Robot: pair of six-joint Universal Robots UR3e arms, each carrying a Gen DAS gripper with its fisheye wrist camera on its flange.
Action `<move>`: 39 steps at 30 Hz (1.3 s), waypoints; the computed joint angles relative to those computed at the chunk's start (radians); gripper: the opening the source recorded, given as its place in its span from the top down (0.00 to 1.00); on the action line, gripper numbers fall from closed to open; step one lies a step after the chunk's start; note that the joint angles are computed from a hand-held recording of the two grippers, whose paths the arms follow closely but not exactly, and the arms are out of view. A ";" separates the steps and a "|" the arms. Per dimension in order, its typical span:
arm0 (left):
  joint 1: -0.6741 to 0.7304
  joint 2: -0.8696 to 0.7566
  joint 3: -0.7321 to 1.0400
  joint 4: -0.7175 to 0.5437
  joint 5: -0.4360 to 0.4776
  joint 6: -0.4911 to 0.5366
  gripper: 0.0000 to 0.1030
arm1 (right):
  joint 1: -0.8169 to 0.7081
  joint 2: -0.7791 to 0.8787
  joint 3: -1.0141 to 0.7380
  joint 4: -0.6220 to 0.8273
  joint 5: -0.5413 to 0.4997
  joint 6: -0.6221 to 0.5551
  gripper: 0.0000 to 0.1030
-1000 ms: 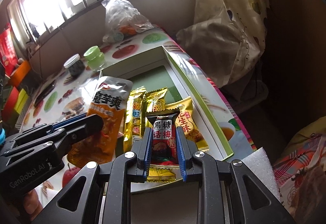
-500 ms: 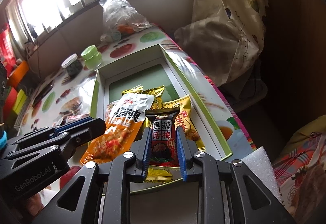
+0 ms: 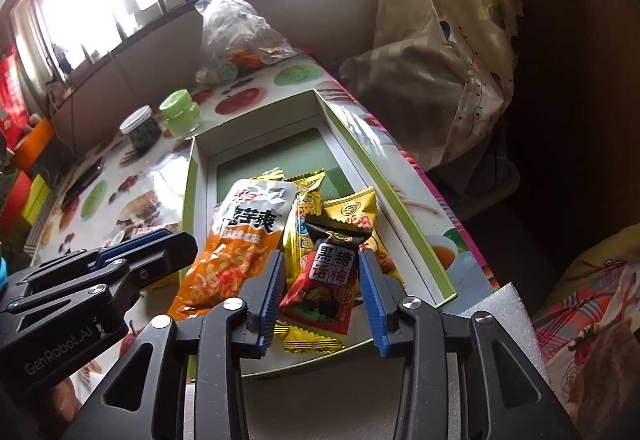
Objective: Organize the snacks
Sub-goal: 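Open the right gripper dropping the plum packet while the left gripper releases the orange packet, then move both open grippers back over the snack pile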
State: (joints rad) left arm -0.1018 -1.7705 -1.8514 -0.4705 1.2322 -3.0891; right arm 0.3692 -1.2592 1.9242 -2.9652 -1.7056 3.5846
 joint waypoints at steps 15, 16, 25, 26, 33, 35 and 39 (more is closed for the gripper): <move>0.092 0.150 -0.134 0.020 -0.015 0.022 0.65 | 0.079 -0.002 -0.070 0.040 -0.067 0.026 0.54; 0.100 0.163 -0.146 0.024 -0.014 0.023 0.64 | 0.086 -0.001 -0.075 0.038 -0.071 0.027 0.53; 0.186 0.263 -0.227 0.015 -0.035 0.049 0.58 | 0.145 0.043 -0.161 0.063 -0.084 0.023 0.52; 0.194 0.273 -0.237 0.016 -0.036 0.052 0.58 | 0.152 0.050 -0.174 0.065 -0.084 0.023 0.52; 0.289 0.345 -0.312 0.008 -0.050 0.084 0.58 | 0.196 0.122 -0.279 0.087 -0.066 0.010 0.51; 0.320 0.366 -0.333 0.007 -0.054 0.095 0.58 | 0.207 0.145 -0.311 0.098 -0.059 0.004 0.50; 0.397 0.411 -0.379 -0.008 -0.067 0.122 0.58 | 0.228 0.191 -0.375 0.118 -0.045 -0.008 0.50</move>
State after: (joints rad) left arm 0.2951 -1.3596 -2.2306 -0.4785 1.1653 -2.9670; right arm 0.5971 -1.0683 1.5497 -2.8470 -1.7503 3.5764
